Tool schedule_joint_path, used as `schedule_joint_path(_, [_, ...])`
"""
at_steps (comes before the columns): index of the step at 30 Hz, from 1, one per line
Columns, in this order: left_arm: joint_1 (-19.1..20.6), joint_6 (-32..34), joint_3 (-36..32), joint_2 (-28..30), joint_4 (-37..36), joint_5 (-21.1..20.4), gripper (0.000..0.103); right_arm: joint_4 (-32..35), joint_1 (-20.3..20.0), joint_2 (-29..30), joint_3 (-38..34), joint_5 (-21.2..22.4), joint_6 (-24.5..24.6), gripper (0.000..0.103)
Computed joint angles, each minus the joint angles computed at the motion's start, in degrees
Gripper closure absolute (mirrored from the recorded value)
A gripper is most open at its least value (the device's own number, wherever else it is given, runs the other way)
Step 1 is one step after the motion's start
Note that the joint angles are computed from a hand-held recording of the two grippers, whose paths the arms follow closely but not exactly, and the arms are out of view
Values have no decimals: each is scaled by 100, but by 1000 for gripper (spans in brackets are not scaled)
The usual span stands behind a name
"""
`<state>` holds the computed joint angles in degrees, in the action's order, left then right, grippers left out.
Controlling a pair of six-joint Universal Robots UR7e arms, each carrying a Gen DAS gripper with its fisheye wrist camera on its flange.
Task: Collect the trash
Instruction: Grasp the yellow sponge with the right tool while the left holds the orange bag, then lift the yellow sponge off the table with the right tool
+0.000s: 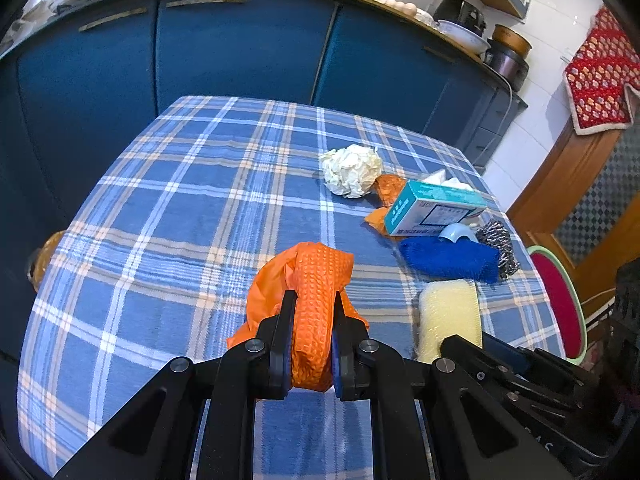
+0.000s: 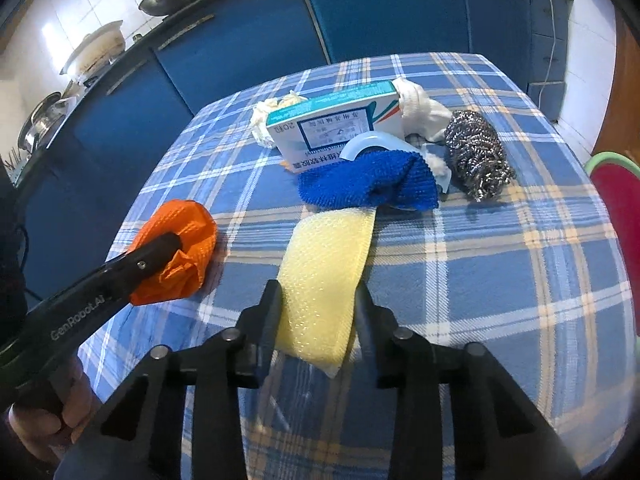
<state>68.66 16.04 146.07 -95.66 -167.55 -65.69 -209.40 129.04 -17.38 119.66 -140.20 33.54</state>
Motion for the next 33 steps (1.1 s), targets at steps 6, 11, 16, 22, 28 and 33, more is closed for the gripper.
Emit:
schedule_joint_path(6, [-122,-31,57,-96,60,-37,89,-39,187,-75,104,-126,-61,79])
schedule_joint_path(11, [-256,-76,97,-220,159,-68,89,-36,333,-156,226,-202,-11,85])
schedule_joint_path(16, [-375,-106,140,-306,224,-97,89,-85,476,-232,354,-330,55,87])
schedule_joint_path(22, [-554,-136,201,-414,332,-137,89,-92,655,-344,510,-525,217,88])
schedule_joint_path(28, [-750,-163,256,-532,412,-195,89,-35,831,-474,654,-734,366,89])
schedule_joint_path(33, [-926,-195,297,-588,452,-226,89,10,982,-585,751,-898,458,100])
